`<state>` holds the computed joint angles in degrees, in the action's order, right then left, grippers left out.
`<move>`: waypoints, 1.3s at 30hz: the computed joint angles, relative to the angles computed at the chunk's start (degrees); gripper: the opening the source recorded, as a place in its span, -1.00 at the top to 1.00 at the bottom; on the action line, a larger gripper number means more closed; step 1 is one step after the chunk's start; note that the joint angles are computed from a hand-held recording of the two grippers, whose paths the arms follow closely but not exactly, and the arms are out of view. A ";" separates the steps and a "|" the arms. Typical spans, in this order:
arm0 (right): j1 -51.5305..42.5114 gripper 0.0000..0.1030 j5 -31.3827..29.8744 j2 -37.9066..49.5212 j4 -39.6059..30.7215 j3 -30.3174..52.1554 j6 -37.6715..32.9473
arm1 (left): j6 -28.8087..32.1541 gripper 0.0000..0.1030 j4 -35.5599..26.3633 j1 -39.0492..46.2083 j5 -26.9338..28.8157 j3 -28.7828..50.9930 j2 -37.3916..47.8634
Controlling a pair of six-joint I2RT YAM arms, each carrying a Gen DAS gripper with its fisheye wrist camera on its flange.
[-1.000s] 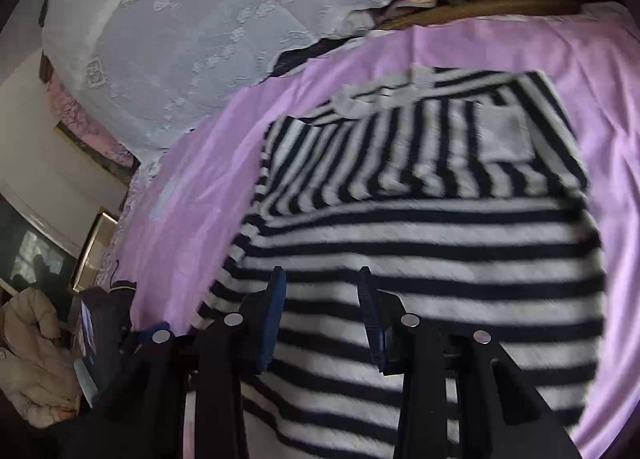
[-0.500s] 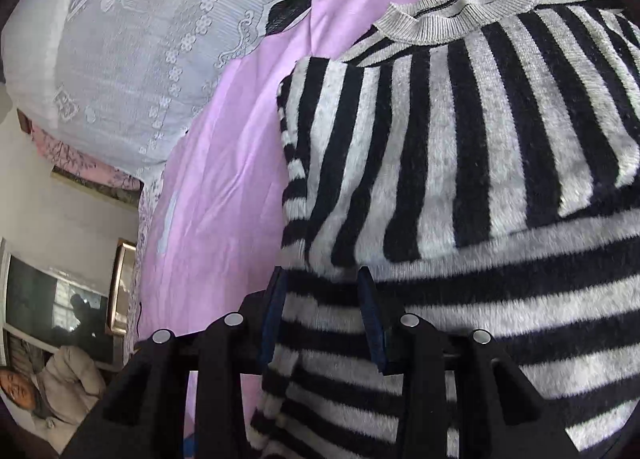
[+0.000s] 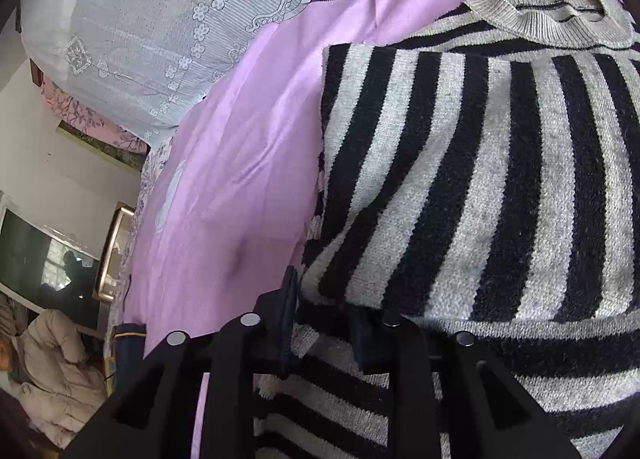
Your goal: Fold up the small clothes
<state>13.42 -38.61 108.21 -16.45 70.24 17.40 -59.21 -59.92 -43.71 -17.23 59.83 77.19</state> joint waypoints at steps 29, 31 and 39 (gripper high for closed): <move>-0.71 0.85 9.00 14.38 -13.39 29.72 -14.20 | 9.00 -0.33 1.11 4.88 -1.50 5.70 5.35; -2.69 0.81 8.19 8.10 -9.39 21.47 -14.63 | 8.76 -0.33 1.43 4.13 -2.76 5.21 3.96; -14.54 0.90 7.15 1.06 -7.98 7.17 -12.67 | 11.26 -0.48 3.41 5.85 -2.10 2.84 6.25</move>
